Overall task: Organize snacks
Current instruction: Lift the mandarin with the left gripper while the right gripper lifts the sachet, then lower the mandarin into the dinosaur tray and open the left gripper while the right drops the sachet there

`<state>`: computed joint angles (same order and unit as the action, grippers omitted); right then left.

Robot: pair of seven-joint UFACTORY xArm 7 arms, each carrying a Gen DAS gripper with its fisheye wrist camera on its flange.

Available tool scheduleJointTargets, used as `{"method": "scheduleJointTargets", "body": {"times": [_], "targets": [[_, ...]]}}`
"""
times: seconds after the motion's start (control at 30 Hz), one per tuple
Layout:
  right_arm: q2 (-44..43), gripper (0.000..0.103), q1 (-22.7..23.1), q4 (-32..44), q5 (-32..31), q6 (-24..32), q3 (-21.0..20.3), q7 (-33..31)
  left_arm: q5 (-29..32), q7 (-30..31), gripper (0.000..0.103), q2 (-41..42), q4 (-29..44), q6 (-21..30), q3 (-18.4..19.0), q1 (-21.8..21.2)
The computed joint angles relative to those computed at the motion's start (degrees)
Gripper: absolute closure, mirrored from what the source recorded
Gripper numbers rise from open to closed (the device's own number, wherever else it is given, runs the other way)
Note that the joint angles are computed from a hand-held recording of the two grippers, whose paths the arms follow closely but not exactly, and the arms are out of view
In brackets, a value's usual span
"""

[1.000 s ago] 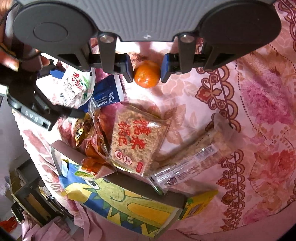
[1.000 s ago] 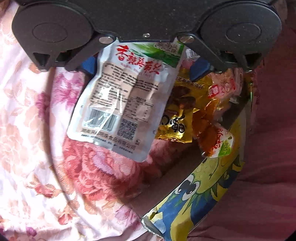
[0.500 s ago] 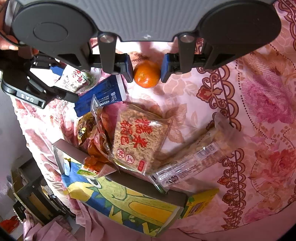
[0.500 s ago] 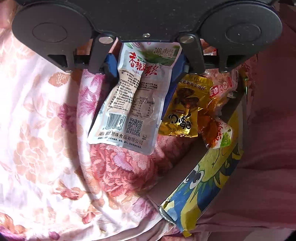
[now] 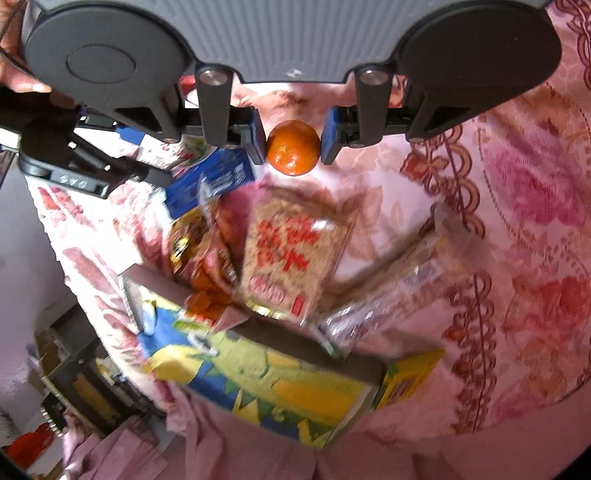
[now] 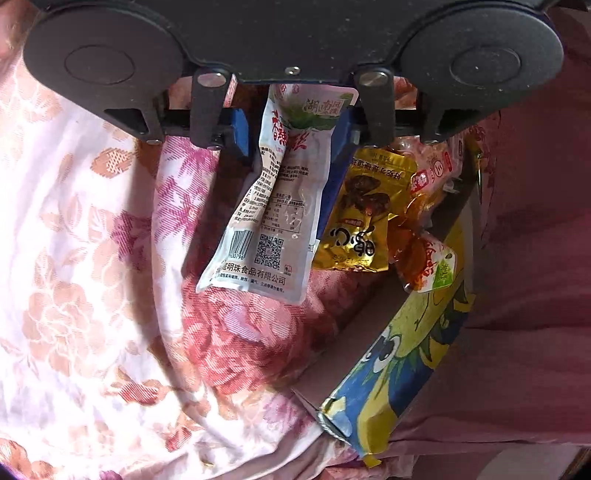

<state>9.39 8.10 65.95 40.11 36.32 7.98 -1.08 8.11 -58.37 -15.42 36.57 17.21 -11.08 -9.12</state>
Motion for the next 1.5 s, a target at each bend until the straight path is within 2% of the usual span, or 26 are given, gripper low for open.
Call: {"method": "scheduleJointTargets", "body": {"times": [0.07,0.27,0.37,0.63,0.87,0.97,1.03,1.17,1.27,1.33,1.5], "targets": [[-0.4,0.065,-0.1,-0.3,1.1,-0.7,0.2,-1.4,2.6,-1.7,0.068,-0.7,-0.4,-1.4,-1.3,1.4],[-1.2,0.070,0.1,-0.5,3.5,-1.2,0.5,-5.3,5.2,-2.3,0.068,-0.5,0.2,-2.1,-2.3,2.2],[-1.1,0.070,0.5,-0.3,3.3,-1.5,0.4,-5.3,5.5,-2.5,0.068,-0.3,0.4,-1.7,-2.2,2.0],[-1.8,0.070,-0.4,-0.3,8.9,0.6,0.2,-9.0,7.1,-4.2,0.068,-0.9,-0.2,-3.4,-2.8,3.0],[-4.0,0.070,-0.8,-1.3,15.1,2.1,-0.6,-13.6,12.0,-8.0,0.068,-0.3,1.2,-4.7,-4.9,6.4],[-4.4,0.070,-0.6,-0.7,17.8,1.8,-0.8,-16.8,18.4,-12.1,0.068,1.8,3.8,-5.7,-7.2,10.3],[-4.1,0.070,-0.3,0.3,19.1,1.5,-0.8,-18.8,26.7,-17.5,0.068,4.4,6.8,-6.4,-9.2,14.0],[-1.6,0.070,0.0,4.6,19.0,0.5,-0.6,-20.7,41.9,-29.4,0.068,10.9,13.6,-8.6,-9.5,18.1],[1.5,0.070,0.3,9.6,17.1,-0.9,0.3,-21.1,51.7,-37.0,0.068,16.3,19.7,-7.6,-7.5,17.9],[5.0,0.070,0.3,14.3,15.9,-2.5,1.2,-21.7,54.9,-39.1,0.068,19.8,23.2,-6.9,-5.6,16.7],[14.6,0.069,0.4,25.7,12.3,-10.4,4.8,-24.0,61.7,-44.5,0.068,27.3,31.3,-8.0,0.5,12.9]]}}
